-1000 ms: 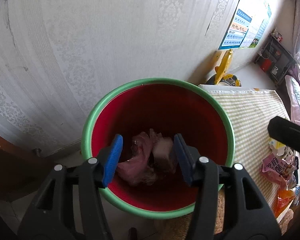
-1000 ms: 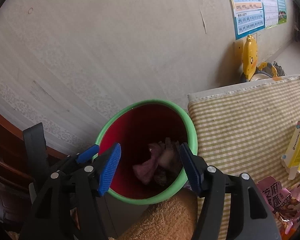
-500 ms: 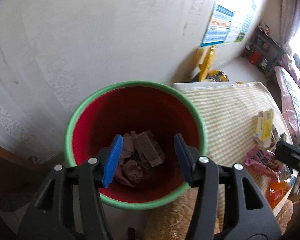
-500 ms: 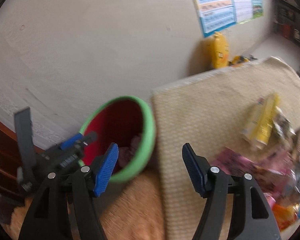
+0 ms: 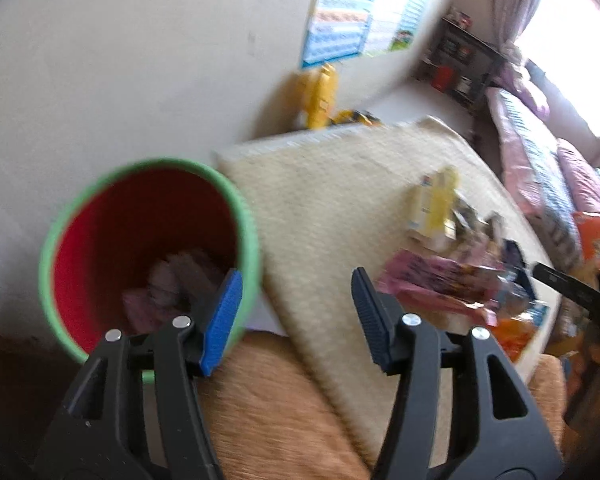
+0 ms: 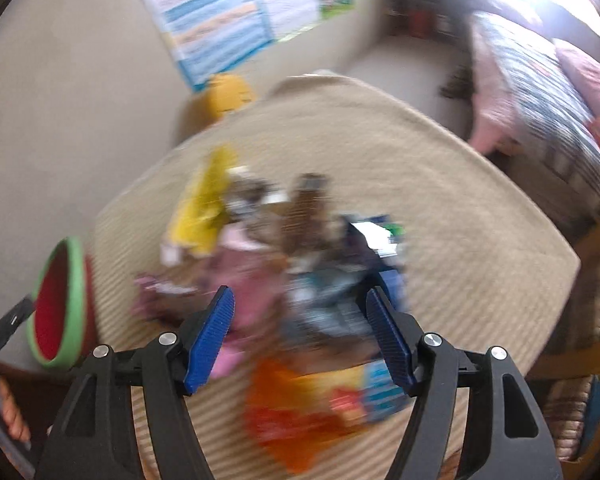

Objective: Collect trash
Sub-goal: 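Move both grippers back over the wrappers on the table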

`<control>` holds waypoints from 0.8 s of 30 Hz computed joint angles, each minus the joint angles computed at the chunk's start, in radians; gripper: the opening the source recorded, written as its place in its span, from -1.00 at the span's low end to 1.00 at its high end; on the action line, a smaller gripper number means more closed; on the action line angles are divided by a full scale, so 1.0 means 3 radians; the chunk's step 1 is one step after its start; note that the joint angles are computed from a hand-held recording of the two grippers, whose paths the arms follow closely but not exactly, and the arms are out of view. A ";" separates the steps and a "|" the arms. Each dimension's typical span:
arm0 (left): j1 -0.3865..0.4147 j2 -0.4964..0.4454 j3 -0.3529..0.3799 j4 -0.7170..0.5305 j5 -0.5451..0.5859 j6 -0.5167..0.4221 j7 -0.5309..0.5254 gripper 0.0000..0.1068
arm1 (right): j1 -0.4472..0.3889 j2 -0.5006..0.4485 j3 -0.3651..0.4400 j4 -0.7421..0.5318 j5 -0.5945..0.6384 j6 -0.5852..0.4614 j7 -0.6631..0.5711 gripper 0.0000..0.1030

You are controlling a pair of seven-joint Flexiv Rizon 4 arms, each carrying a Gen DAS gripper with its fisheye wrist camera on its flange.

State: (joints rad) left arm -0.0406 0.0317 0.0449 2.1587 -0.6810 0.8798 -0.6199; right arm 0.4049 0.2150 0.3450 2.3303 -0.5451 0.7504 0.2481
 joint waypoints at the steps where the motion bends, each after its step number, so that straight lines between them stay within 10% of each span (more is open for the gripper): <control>1: -0.0012 0.0014 -0.0009 0.0006 0.0025 -0.0076 -0.0030 0.01 | -0.0027 0.0042 -0.0037 0.0092 0.0079 0.0085 -0.0015 0.32; 6: -0.0111 0.0099 -0.0056 0.0058 0.0092 -0.0439 -0.0165 0.08 | -0.0175 0.0094 -0.0120 0.0478 0.0287 0.0743 0.0064 0.24; 8: -0.0155 0.0112 -0.0075 0.0072 0.0105 -0.0485 -0.0228 0.11 | -0.0225 0.0082 -0.0117 0.0620 0.0310 0.1038 0.0115 -0.43; 12: -0.0234 0.0036 -0.0138 0.0034 0.0092 -0.0589 -0.0531 0.18 | -0.0355 0.0190 0.0024 0.0745 0.0003 0.1168 0.0496 -0.82; 24: -0.0472 -0.0345 -0.0355 -0.0122 0.0051 -0.0222 -0.1727 0.46 | -0.0294 0.0344 0.0158 0.0841 -0.0441 0.0952 0.1049 -0.82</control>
